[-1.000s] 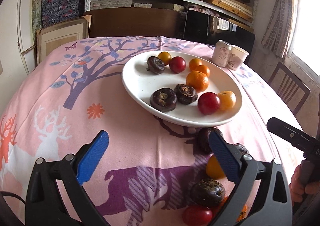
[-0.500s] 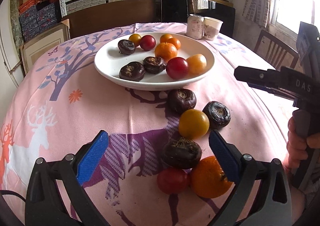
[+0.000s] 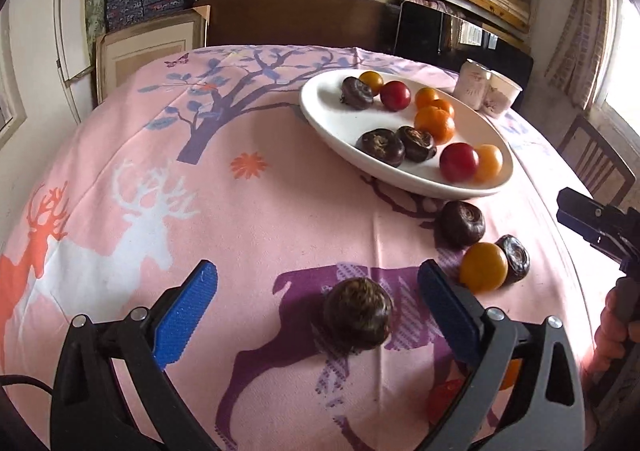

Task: Organize fruits
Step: 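Move the left tool toward the next dark brown fruit on the cloth, then grasp a dark brown fruit with the left tool while the right tool grasps another dark brown fruit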

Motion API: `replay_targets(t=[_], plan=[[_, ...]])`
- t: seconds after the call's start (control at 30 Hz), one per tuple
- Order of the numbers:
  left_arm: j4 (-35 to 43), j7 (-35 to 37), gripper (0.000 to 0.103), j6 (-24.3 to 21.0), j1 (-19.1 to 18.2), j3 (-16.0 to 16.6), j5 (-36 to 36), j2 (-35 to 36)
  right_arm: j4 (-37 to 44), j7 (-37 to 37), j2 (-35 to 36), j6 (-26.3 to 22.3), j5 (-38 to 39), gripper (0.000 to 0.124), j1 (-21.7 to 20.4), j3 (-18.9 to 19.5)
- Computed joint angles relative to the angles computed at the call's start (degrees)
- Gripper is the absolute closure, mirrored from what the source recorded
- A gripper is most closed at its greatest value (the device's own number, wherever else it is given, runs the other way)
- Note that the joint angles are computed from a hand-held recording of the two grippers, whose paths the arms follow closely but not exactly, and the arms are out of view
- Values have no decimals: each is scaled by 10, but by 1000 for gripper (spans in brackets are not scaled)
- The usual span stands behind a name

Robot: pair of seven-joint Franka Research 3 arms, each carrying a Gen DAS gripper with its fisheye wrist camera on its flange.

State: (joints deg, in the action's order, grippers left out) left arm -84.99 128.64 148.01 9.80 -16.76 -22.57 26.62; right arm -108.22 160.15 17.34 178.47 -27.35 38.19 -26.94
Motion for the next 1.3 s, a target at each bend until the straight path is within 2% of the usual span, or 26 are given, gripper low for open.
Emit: replay_targets(t=[0.1,0.2,0.27,0.53,0.63,0.77,0.87,0.93,1.0,1.17,1.3], plan=[[-26,-8,5,14,-25,19,52,-12,1,-8,0,-2,5,42,-5,7],[-35,4,5,19,-19,9,53,-17,2,-10,1,-2,4,42,-4,7],[-27,2,5,3,-16,8,50,-13,3,-24,1,-3,12,42,-15,20],[16,-54,5,-48,-29,29,80,14,25,-186,8,-39,91,42,-96,141],[18,-66,4,-48,-33,32,97,16,36,-213,10,-68,86,45,-86,143],[15,-76,4,-45,-38,34,117,15,48,-191,7,-128,29,49,-61,128],[16,-78,4,-45,-36,32,120,16,53,-188,6,-158,15,61,-79,150],[18,-79,4,-45,-35,32,123,17,65,-217,13,-173,34,70,-105,181],[18,-81,4,-44,-36,32,125,17,85,-255,26,-194,56,74,-121,204],[18,-82,4,-42,-35,31,127,17,123,-267,51,-207,56,74,-120,202],[16,-75,5,-42,-31,26,122,16,121,-286,51,-197,79,82,-126,207]])
